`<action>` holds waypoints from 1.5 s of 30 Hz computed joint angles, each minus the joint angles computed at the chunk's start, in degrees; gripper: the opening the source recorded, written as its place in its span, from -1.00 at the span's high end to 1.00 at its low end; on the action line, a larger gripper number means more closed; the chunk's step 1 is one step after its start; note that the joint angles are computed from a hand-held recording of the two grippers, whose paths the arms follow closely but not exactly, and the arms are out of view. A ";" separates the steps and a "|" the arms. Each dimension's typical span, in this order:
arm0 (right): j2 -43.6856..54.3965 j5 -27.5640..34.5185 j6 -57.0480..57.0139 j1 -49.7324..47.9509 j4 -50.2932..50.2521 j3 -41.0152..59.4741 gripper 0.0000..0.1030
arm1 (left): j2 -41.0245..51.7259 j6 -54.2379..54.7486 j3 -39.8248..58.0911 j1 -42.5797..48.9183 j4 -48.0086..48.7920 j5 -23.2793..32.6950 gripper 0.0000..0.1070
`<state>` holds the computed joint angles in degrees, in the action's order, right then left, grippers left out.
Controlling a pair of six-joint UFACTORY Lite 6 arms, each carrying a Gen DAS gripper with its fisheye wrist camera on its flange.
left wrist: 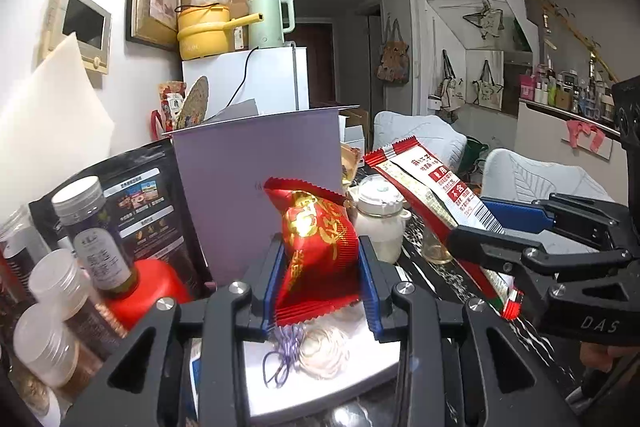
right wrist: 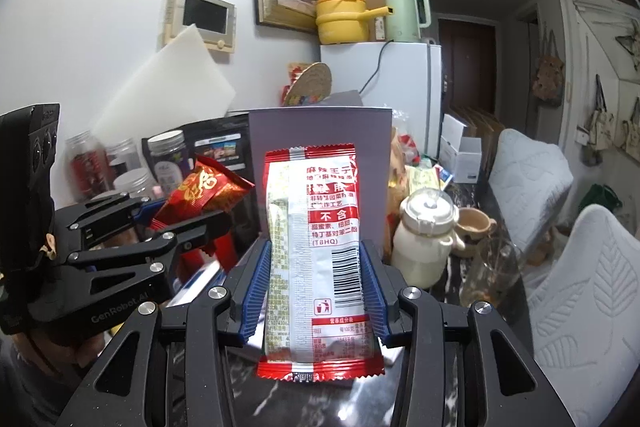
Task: Organize soft objects
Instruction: 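Lower both packets into the gift box and open both tools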
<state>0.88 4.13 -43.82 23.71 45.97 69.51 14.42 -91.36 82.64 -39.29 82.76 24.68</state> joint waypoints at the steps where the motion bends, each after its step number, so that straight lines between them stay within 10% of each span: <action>1: 1.50 0.05 -4.43 -0.29 4.37 1.24 0.16 | 1.26 -0.52 1.09 0.73 0.16 -0.46 0.38; 6: 9.57 1.32 -21.88 -1.80 22.13 7.92 0.16 | 7.82 -1.64 6.74 3.35 -0.53 -1.76 0.38; 17: 24.53 1.90 -24.22 -2.28 25.20 19.60 0.16 | 20.05 6.78 16.59 8.16 -10.17 -3.61 0.38; 45: 44.07 8.58 19.24 -1.85 -19.86 36.19 0.15 | 40.25 38.21 36.26 11.15 -40.16 2.52 0.38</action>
